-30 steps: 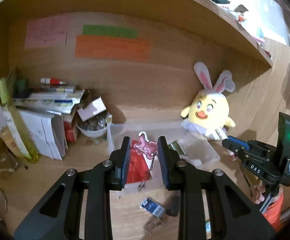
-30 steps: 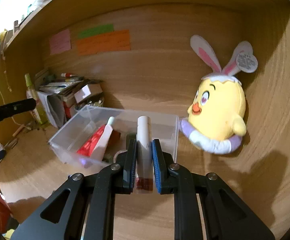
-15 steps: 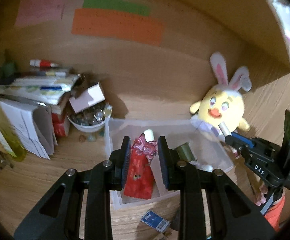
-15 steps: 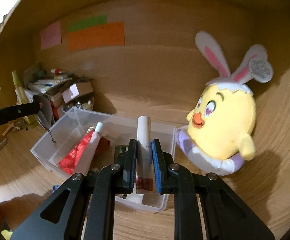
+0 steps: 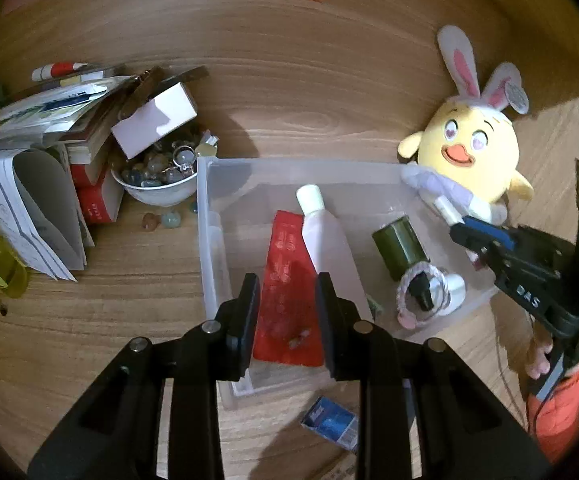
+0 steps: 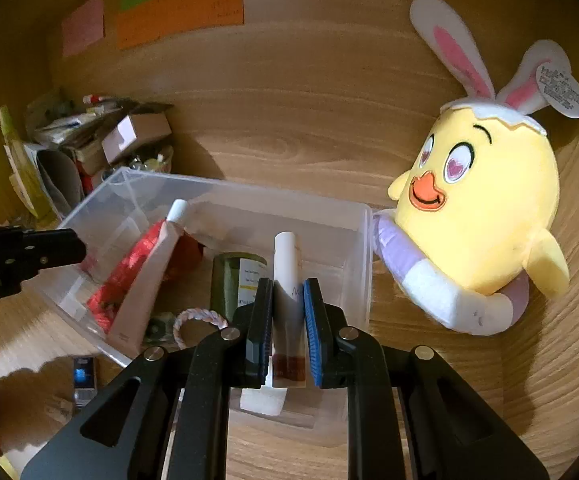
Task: Organize objects
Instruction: 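Open the left tool dropping the pink clip while the right tool releases the lip balm, then grasp the purple spray bottle with the right tool while the left tool grasps the blue Max box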
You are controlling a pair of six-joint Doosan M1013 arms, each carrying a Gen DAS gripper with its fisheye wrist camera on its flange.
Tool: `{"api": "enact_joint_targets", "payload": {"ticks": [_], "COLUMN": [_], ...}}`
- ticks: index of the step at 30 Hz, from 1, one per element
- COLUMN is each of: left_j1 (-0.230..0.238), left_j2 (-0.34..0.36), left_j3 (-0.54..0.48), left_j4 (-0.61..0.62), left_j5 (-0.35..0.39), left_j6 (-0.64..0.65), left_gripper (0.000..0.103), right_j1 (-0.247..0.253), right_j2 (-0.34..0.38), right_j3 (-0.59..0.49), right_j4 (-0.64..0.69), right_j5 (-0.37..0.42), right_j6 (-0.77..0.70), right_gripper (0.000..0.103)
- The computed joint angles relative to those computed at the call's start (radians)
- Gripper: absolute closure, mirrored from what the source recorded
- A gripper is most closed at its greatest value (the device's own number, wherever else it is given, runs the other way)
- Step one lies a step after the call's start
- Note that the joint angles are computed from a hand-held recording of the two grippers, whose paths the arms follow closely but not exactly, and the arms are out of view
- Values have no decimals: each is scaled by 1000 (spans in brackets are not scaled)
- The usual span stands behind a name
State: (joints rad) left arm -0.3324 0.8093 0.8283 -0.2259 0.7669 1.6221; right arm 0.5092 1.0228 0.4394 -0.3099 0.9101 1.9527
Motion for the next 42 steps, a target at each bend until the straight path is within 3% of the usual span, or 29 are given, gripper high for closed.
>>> {"api": "enact_joint_targets", "payload": {"ticks": [5, 7, 16, 20, 23, 25, 27, 30, 37, 42], "left_j1": [-1, -4, -11, -21, -26, -29, -31, -31, -27, -21], "left_j2": [-25, -36, -83, -109, -122, -127, -132, -139, -119, -92], "left_j3": [40, 59, 139, 186, 208, 218, 228, 243, 230, 206], "left_j4": [-18, -2, -23, 29, 42, 58, 72, 74, 68, 37], "left_j5": [-23, -40, -80, -130, -145, -149, -154, -159, -79, 6], "left_j6": [36, 28, 103, 102, 109, 103, 102, 100, 99, 116], "left_gripper": [66, 54, 44, 41, 33, 32, 31, 29, 29, 29], "right_j1": [0, 2, 6, 6, 7, 11, 17, 24, 45, 58], "right_j2": [34, 46, 89, 99, 102, 92, 66, 13, -109, -146], "right_j3": [-59, -80, -164, -186, -199, -181, -131, -37, 188, 272], "right_j4": [14, 12, 21, 37, 41, 20, -15, -39, -63, -58], "right_j5": [50, 70, 137, 159, 179, 171, 137, 68, -91, -133], "right_j6": [-25, -29, -53, -58, -65, -62, -47, -27, 12, 13], "right_gripper": [89, 89, 89, 89, 86, 78, 63, 59, 39, 34]}}
